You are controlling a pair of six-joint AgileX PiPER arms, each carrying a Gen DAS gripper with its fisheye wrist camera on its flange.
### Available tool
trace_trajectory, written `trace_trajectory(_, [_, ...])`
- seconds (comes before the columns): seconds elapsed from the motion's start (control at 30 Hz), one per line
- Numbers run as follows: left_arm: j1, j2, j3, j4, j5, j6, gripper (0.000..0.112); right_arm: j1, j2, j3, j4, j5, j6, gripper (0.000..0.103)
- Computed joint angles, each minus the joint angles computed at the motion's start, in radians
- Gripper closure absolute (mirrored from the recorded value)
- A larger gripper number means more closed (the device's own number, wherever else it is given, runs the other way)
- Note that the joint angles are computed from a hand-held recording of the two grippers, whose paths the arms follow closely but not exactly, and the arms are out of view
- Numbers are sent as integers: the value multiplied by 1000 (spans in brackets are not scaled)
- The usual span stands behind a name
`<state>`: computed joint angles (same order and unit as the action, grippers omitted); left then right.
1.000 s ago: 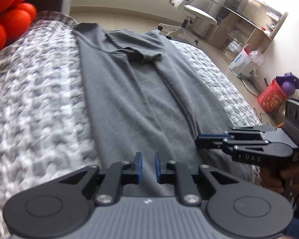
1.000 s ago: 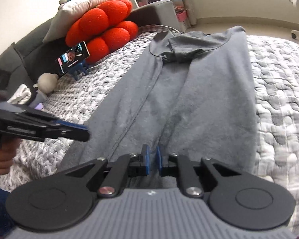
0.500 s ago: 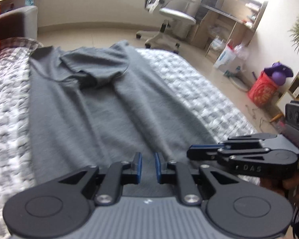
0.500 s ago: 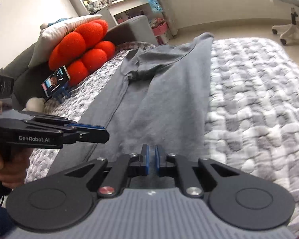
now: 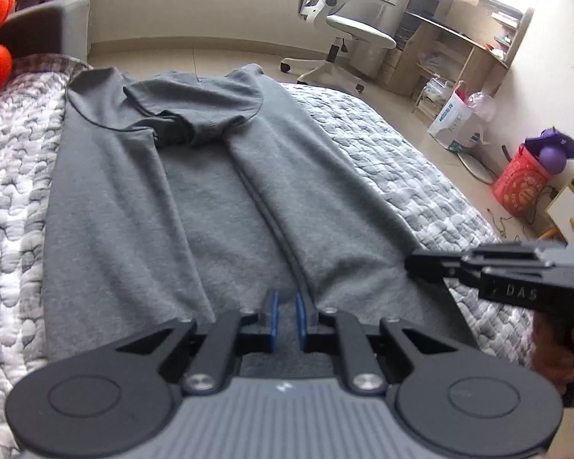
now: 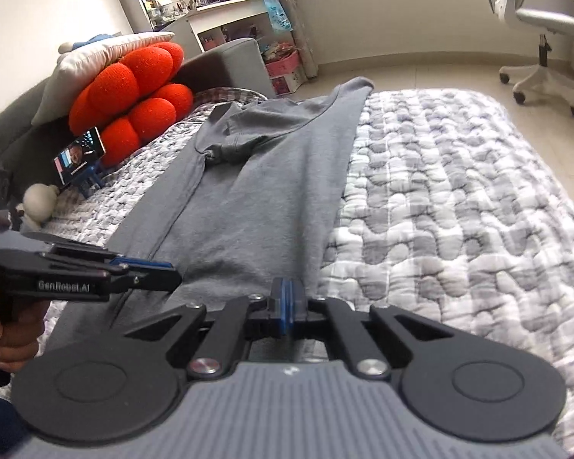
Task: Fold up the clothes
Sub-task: 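Pinch the shirt edge with the right gripper and straighten it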
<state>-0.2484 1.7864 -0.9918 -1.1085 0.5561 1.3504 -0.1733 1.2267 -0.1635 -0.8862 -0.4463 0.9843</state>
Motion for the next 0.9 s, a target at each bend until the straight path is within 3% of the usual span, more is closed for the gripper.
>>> trace_trajectory(0.17, [-17, -6, 4, 16, -29, 9, 100, 27, 29, -32, 66, 21, -51, 88])
trace_trajectory(0.23, [-24, -10, -9, 72, -28, -44, 100, 40, 75, -51, 118, 27, -94, 92])
trace_trajectory(0.33, [-36, -28, -33, 166, -27, -140, 100, 18, 86, -64, 112, -13, -94, 89])
trace_trajectory(0.4, [-31, -33, -50, 137, -6, -119, 99, -9, 98, -80, 83, -42, -69, 88])
trace_trajectory(0.5, [-35, -15, -88, 108, 27, -101, 98, 10, 161, -140, 90, 21, -52, 90])
trace_trajectory(0.57, [-63, 14, -112, 119, 13, -104, 98, 0, 204, -155, 71, -7, -45, 91])
trace_trajectory(0.67, [-98, 53, -127, 172, -25, -134, 98, 22, 183, -178, 54, 55, -57, 91])
trace_trajectory(0.73, [-93, 49, -107, 131, -39, -74, 98, 18, 200, -200, 44, 67, -60, 95])
trace_trajectory(0.9, [-68, 56, -113, 125, -18, -64, 95, 7, 289, -287, 33, 65, -82, 99])
